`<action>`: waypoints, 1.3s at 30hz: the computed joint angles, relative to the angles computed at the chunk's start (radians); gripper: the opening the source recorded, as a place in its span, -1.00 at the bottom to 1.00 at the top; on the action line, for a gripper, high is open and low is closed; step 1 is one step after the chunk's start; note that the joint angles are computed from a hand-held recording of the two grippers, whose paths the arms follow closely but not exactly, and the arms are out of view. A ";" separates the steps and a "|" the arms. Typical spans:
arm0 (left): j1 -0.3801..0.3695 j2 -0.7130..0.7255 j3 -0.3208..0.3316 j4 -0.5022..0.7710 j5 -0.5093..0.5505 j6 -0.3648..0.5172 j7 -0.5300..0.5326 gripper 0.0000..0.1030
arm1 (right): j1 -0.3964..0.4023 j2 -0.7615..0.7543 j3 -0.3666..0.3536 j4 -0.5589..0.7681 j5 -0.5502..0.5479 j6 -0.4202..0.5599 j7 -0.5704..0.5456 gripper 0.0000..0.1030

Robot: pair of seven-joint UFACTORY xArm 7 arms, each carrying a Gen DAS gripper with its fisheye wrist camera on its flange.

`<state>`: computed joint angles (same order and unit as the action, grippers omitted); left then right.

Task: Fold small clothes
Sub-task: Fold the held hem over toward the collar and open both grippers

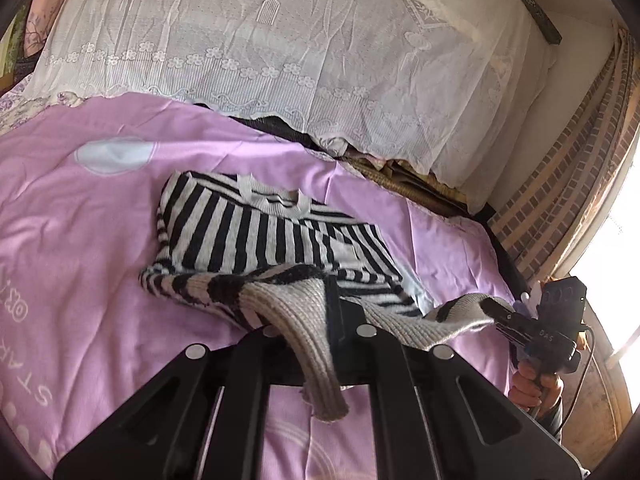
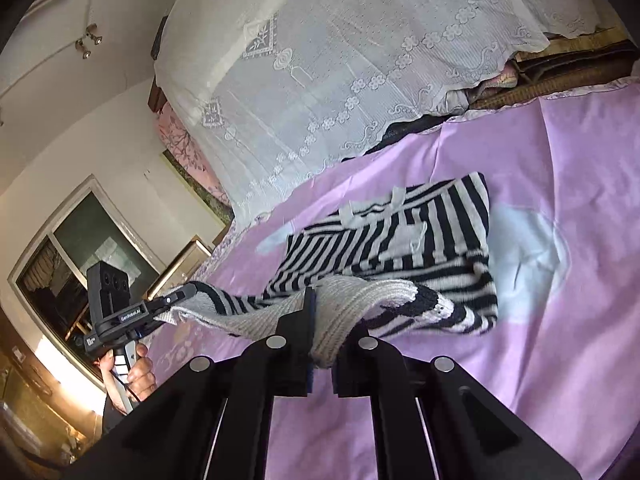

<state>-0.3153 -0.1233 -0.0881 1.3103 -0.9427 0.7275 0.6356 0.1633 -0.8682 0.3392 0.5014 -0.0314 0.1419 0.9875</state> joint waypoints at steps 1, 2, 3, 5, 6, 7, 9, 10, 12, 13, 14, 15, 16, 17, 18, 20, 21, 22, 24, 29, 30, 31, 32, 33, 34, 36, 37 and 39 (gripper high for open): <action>-0.001 0.018 -0.004 0.018 0.006 -0.011 -0.007 -0.90 | -0.012 0.025 -0.009 0.009 -0.003 -0.020 -0.006 -0.87; -0.002 0.037 -0.009 0.037 0.013 -0.021 -0.015 -0.90 | -0.025 0.043 -0.008 0.017 -0.005 -0.031 -0.006 -0.87; -0.001 0.054 -0.013 0.055 0.019 -0.026 -0.021 -0.90 | -0.035 0.062 -0.012 0.026 -0.007 -0.043 -0.009 -0.87; 0.001 0.101 -0.028 0.103 0.040 -0.055 -0.043 -0.90 | -0.061 0.109 -0.021 0.047 -0.009 -0.073 -0.016 -0.87; 0.001 0.132 -0.038 0.135 0.061 -0.078 -0.061 -0.90 | -0.079 0.132 -0.021 0.060 -0.012 -0.086 -0.019 -0.87; 0.002 0.154 -0.047 0.159 0.081 -0.095 -0.075 -0.90 | -0.098 0.151 -0.016 0.073 -0.014 -0.093 -0.019 -0.87; 0.003 0.202 -0.064 0.209 0.136 -0.132 -0.114 -0.90 | -0.147 0.199 -0.005 0.109 -0.024 -0.108 -0.021 -0.88; 0.000 0.234 -0.072 0.243 0.178 -0.154 -0.145 -0.90 | -0.170 0.221 0.003 0.125 -0.029 -0.116 -0.020 -0.87; -0.008 0.300 -0.084 0.311 0.277 -0.188 -0.220 -0.90 | -0.217 0.266 0.020 0.155 -0.038 -0.135 -0.016 -0.88; -0.008 0.326 -0.090 0.338 0.315 -0.196 -0.248 -0.90 | -0.249 0.295 0.035 0.177 -0.046 -0.141 -0.013 -0.88; -0.011 0.357 -0.093 0.372 0.357 -0.201 -0.281 -0.90 | -0.269 0.314 0.045 0.192 -0.053 -0.143 -0.011 -0.88; -0.007 0.379 -0.100 0.398 0.382 -0.199 -0.300 -0.90 | -0.295 0.335 0.058 0.209 -0.061 -0.145 -0.007 -0.88; -0.005 0.413 -0.105 0.438 0.406 -0.193 -0.325 -0.90 | -0.328 0.355 0.076 0.227 -0.073 -0.146 -0.001 -0.88; -0.001 0.435 -0.112 0.465 0.422 -0.189 -0.344 -0.90 | -0.348 0.372 0.086 0.240 -0.084 -0.149 0.003 -0.88; 0.000 0.459 -0.115 0.494 0.443 -0.186 -0.366 -0.90 | -0.362 0.387 0.092 0.251 -0.092 -0.154 0.006 -0.88; -0.004 0.503 -0.119 0.550 0.489 -0.186 -0.405 -0.90 | -0.401 0.423 0.112 0.279 -0.112 -0.165 0.013 -0.88; -0.006 0.523 -0.120 0.576 0.511 -0.186 -0.421 -0.90 | -0.420 0.434 0.124 0.292 -0.123 -0.164 0.017 -0.88; -0.012 0.546 -0.118 0.607 0.537 -0.187 -0.440 -0.90 | -0.445 0.449 0.140 0.309 -0.139 -0.163 0.020 -0.88; -0.018 0.585 -0.120 0.661 0.574 -0.185 -0.467 -0.90 | -0.488 0.474 0.167 0.338 -0.169 -0.161 0.032 -0.88; -0.026 0.671 -0.123 0.780 0.629 -0.161 -0.518 -0.90 | -0.536 0.559 0.182 0.402 -0.222 -0.184 0.060 -0.88; -0.031 0.691 -0.119 0.807 0.643 -0.156 -0.530 -0.90 | -0.550 0.579 0.191 0.418 -0.236 -0.184 0.066 -0.88; -0.035 0.706 -0.118 0.828 0.654 -0.150 -0.538 -0.90 | -0.563 0.596 0.199 0.433 -0.252 -0.182 0.074 -0.88; -0.040 0.724 -0.115 0.853 0.667 -0.142 -0.547 -0.90 | -0.577 0.611 0.207 0.447 -0.271 -0.181 0.085 -0.88; -0.047 0.741 -0.109 0.875 0.683 -0.135 -0.555 -0.90 | -0.586 0.628 0.212 0.461 -0.289 -0.181 0.097 -0.88; -0.054 0.760 -0.103 0.903 0.698 -0.125 -0.565 -0.90 | -0.592 0.647 0.214 0.472 -0.306 -0.184 0.109 -0.88; -0.062 0.804 -0.098 0.961 0.719 -0.100 -0.577 -0.90 | -0.604 0.679 0.219 0.490 -0.341 -0.186 0.138 -0.88; -0.065 0.824 -0.098 0.988 0.726 -0.087 -0.581 -0.90 | -0.606 0.699 0.217 0.498 -0.357 -0.187 0.150 -0.88; -0.073 0.865 -0.093 1.039 0.742 -0.062 -0.587 -0.90 | -0.595 0.732 0.201 0.505 -0.381 -0.199 0.171 -0.88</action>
